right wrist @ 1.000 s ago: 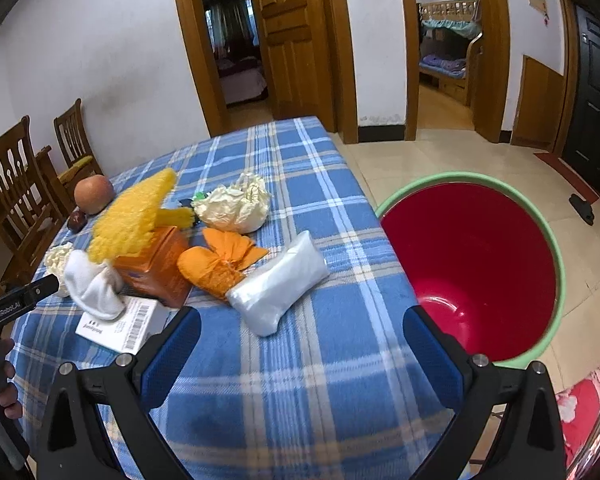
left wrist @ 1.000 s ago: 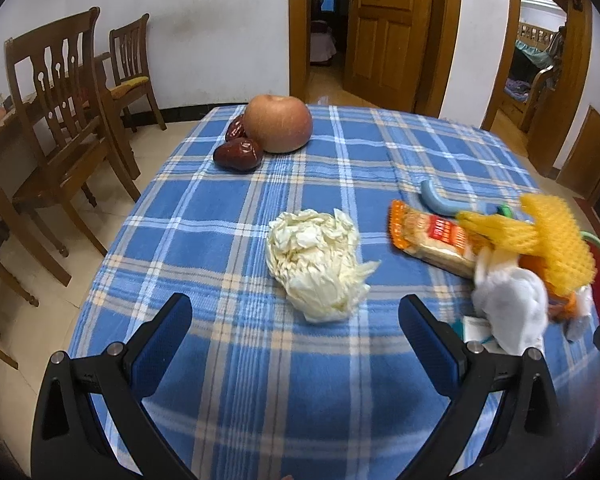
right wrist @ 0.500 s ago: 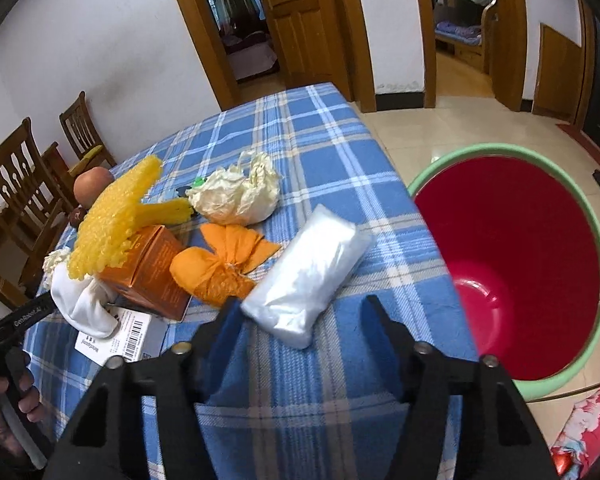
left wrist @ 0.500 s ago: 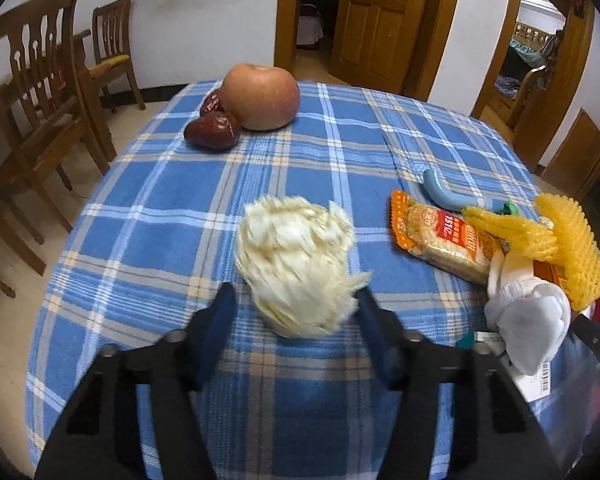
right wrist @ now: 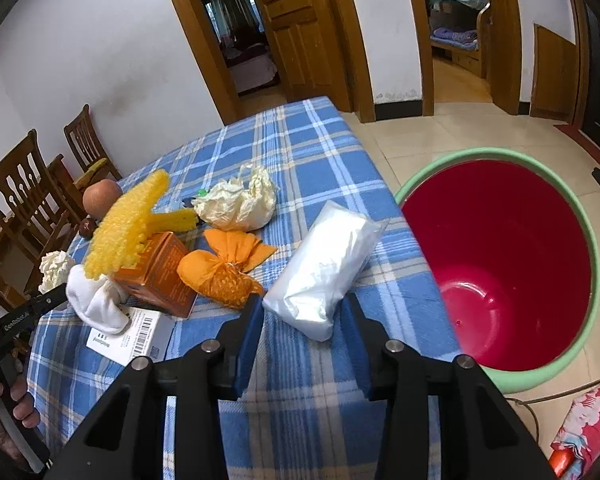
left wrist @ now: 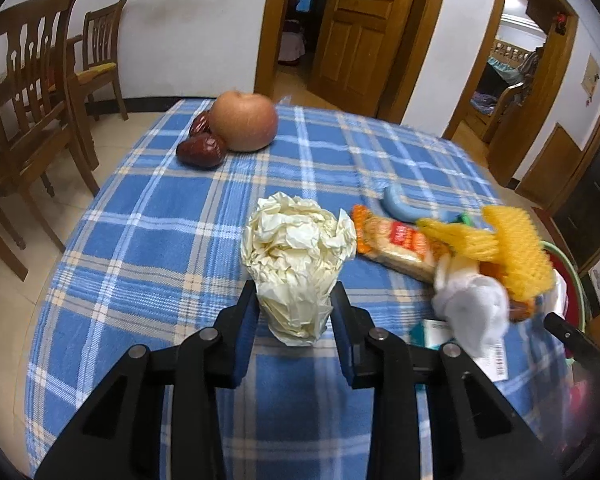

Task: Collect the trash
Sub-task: 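Grasp the crumpled paper with the left tool while the right tool grasps the clear plastic bag, then carry both items over the red bucket and open both tools to drop them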

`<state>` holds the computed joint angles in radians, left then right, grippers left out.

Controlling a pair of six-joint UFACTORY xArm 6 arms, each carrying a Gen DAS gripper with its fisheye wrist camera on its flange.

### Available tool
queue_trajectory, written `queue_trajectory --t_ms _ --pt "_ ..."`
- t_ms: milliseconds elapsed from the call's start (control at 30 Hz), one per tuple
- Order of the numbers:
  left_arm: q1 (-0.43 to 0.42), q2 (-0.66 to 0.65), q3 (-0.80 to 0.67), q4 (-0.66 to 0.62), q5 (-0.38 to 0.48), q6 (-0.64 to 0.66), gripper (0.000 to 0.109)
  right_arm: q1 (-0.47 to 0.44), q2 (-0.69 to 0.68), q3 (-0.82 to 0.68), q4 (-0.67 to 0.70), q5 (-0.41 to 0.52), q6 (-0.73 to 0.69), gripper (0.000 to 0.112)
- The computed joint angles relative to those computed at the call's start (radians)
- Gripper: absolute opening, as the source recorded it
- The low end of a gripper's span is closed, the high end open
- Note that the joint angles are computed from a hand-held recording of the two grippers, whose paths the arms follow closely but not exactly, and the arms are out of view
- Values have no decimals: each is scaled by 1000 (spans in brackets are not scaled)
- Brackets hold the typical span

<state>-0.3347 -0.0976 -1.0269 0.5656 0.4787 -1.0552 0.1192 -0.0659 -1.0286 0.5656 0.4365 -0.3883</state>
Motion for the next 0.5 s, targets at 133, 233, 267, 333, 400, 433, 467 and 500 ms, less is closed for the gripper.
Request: queue_trajectory --t_ms 133,233,267,333,400,433,467,500 --pt "-26 -23 -5 11 -2 2 35 -5 -30 18 -3 -8 -2 43" --pt "-49 -34 -14 9 -7 13 35 -11 -54 32 0 -15 -7 43" --pt "-58 -36 -20 8 -9 18 35 -13 -64 38 0 -18 -8 43" --pt "-69 -32 -33 -2 -15 33 35 -17 -81 47 1 -22 -11 43" --pt "-84 -27 -48 -13 -24 46 35 -23 -95 56 1 -27 -12 43" --pt "-93 -22 -59 -21 -28 56 35 -27 -103 61 2 -30 -12 43" --pt "-103 -15 -73 -25 -30 65 35 -30 -108 64 3 -31 -14 43" --pt "-110 -10 -82 -26 -30 70 35 -34 -113 67 5 -33 -16 43"
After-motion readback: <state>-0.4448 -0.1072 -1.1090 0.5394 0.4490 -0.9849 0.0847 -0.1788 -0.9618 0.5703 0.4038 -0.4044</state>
